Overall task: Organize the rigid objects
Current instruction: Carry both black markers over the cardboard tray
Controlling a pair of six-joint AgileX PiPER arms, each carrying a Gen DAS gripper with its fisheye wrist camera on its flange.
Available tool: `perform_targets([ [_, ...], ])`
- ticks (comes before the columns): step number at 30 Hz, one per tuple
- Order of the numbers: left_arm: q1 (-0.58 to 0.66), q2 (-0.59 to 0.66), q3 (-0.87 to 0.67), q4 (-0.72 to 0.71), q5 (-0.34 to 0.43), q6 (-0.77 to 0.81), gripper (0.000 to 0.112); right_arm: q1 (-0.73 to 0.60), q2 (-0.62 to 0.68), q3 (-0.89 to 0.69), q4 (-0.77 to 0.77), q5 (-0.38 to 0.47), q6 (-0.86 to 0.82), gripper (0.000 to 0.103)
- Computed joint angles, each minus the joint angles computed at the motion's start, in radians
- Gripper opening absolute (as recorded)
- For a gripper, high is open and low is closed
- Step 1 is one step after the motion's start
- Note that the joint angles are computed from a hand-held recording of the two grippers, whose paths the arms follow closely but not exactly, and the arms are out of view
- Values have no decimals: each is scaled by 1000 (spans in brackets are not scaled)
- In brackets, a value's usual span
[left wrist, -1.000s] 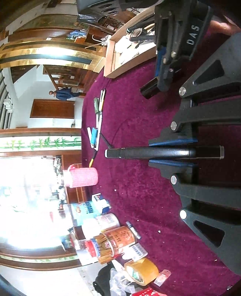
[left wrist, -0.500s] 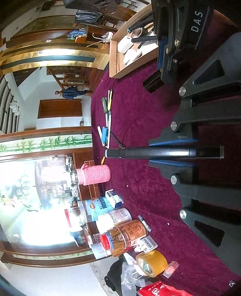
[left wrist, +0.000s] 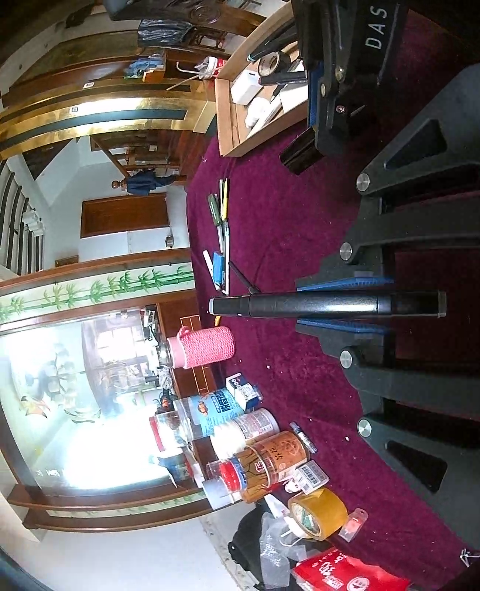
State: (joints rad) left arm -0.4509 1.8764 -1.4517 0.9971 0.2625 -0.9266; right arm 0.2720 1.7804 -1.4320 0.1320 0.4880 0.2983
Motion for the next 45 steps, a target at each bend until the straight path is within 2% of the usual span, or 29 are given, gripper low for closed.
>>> perform_targets([
  [4, -25, 1, -1, 58, 20, -47, 12, -16, -24, 31, 22, -17, -16, 15],
  [20, -142, 31, -68, 79, 98, -24, 12, -151, -138, 192, 247, -83, -216, 16],
  [35, -249, 115, -225, -19, 188, 114, 12, -319, -222, 320, 576, -91, -544, 16],
  [41, -283, 156, -287, -60, 210, 167, 12, -402, -234, 348, 653, -75, -619, 16],
  [45, -300, 195, -351, -129, 231, 237, 12, -440, -241, 361, 653, -77, -620, 16],
])
